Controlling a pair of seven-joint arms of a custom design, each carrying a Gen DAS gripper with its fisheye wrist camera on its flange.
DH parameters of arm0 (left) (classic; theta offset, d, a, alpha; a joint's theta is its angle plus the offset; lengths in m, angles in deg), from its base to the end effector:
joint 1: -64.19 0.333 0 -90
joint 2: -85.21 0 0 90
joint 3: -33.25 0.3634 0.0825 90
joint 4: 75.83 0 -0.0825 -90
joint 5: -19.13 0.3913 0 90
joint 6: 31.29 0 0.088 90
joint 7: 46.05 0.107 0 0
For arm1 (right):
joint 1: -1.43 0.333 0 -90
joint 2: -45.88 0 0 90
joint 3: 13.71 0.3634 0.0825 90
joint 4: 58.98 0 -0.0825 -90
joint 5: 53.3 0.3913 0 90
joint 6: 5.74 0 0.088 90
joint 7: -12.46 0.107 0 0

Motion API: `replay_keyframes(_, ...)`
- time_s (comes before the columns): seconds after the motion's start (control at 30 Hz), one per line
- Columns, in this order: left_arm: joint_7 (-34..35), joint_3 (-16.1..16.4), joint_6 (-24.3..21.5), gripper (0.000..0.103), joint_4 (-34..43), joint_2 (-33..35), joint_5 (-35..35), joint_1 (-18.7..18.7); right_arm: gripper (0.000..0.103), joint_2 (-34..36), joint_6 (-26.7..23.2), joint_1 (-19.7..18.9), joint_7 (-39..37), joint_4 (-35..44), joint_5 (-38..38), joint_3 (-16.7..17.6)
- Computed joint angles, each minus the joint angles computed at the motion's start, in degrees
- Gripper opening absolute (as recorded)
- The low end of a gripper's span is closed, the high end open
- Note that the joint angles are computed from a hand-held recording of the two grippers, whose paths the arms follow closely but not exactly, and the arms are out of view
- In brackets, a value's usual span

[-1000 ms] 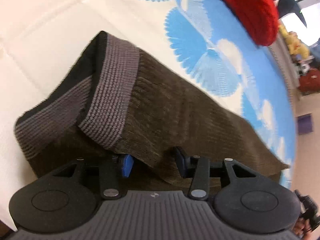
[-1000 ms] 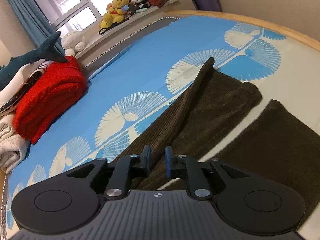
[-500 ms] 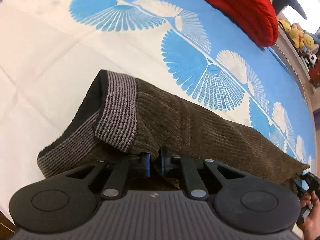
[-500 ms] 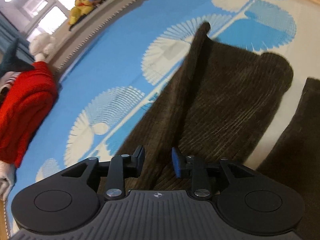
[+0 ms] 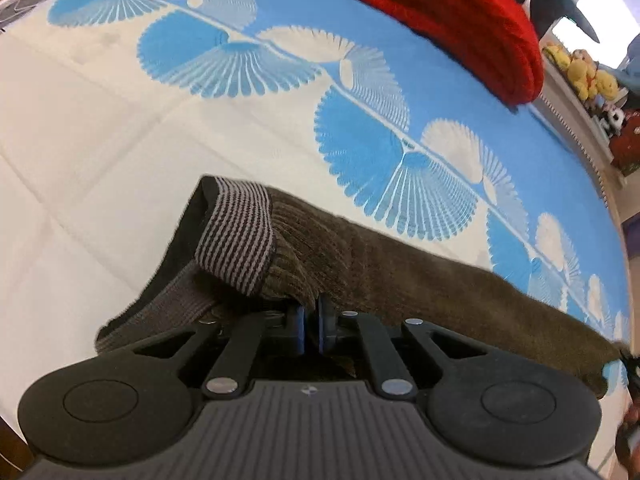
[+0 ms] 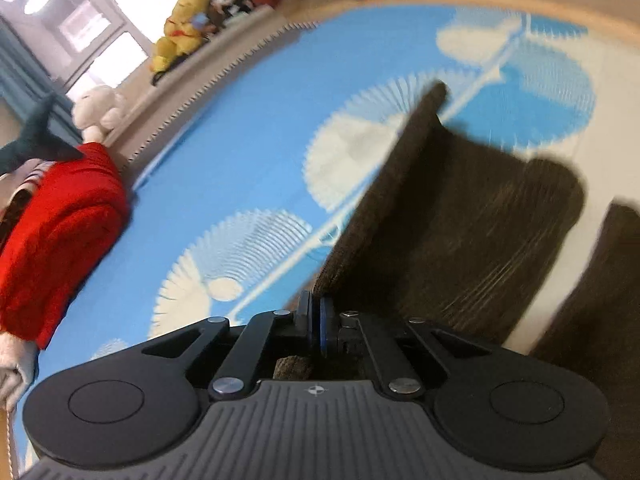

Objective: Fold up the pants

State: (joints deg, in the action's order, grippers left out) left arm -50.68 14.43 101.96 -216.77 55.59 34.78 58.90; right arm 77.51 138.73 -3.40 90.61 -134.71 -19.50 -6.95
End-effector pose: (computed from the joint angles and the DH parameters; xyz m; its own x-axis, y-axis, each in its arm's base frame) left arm 0.3730 -0.1812 0.5469 0.8055 -0.4949 0.3259 -0.3709 -0.8500 -0.3742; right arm 0.7927 -0.0045 0.5291 0.0085 -0.8784 -0.4779 -0.7775 0.2947 -0.5555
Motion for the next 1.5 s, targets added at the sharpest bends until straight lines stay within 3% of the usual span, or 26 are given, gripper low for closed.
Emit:
replay_keyframes(0.17,-0.5,-0.1,-2.0,0.005,-3.0,-7.0,-1.0,-0.8,0.002,-14.4,-0.8,-2.8,-7.5,-15.0,2.5,-1.6)
replay_keyframes(0.3,2.4,0.2,-6.4,0.005,-5.0,-11.4,-5.0,-4.0,0.002,-25.6,-4.6,-3.6,-11.9,-29.0,3.2,-6.4)
replay_keyframes(0.37,5.9,1.3,-9.2,0.006,-4.9,-10.7,-7.9,-6.0,0.003,-27.4,-8.7,-3.3,-12.1,-32.1,1.2,-9.0)
replay_keyframes(0.47,7.8,2.8,-11.2,0.010,-5.5,-9.8,-13.5,-7.5,0.006,-25.1,-18.2,-4.1,-12.4,-31.5,-1.6,-12.0)
replay_keyframes(0.5,7.8,2.5,-12.4,0.012,-5.4,-10.0,-13.8,-7.0,0.009,-24.5,-18.0,-4.5,-12.2,-31.5,-1.4,-12.6)
replay_keyframes(0.57,6.1,1.1,-14.6,0.015,-4.3,-10.1,-13.0,-5.4,0.009,-24.1,-13.1,-5.3,-13.7,-32.0,-0.3,-13.3)
replay_keyframes(0.6,4.9,0.7,-14.6,0.021,-4.1,-10.3,-12.8,-4.8,0.009,-23.3,-11.9,-5.9,-12.2,-31.1,0.3,-13.8)
replay_keyframes(0.63,3.9,0.5,-14.4,0.035,-4.1,-10.6,-12.7,-4.3,0.009,-21.7,-12.3,-7.0,-9.1,-29.0,1.9,-14.4)
replay_keyframes(0.67,2.8,0.1,-14.8,0.039,-3.6,-10.3,-12.4,-3.7,0.012,-20.4,-13.0,-8.0,-6.6,-27.2,3.3,-14.6)
replay_keyframes(0.8,1.1,-1.3,-18.4,0.040,0.1,-7.2,-9.1,-2.3,0.022,-14.6,-10.8,-10.8,1.5,-19.8,4.3,-14.3)
replay_keyframes(1.03,1.2,0.0,-19.3,0.042,0.5,-5.5,-8.1,-3.6,0.022,-7.2,-14.8,-13.5,7.4,-12.1,0.3,-11.8)
replay_keyframes(1.13,0.7,0.1,-19.9,0.048,0.0,-5.9,-7.8,-3.5,0.021,-6.4,-13.3,-13.3,7.9,-11.0,-1.1,-10.9)
replay_keyframes(1.27,-0.7,0.4,-20.5,0.049,-0.5,-6.9,-7.9,-3.1,0.017,-8.8,-10.1,-11.2,10.2,-14.7,-6.4,-12.0)
replay_keyframes(1.5,-1.7,1.3,-19.7,0.060,-2.6,-9.4,-8.2,-2.3,0.025,-10.2,-5.0,-7.9,16.6,-17.1,-18.3,-14.8)
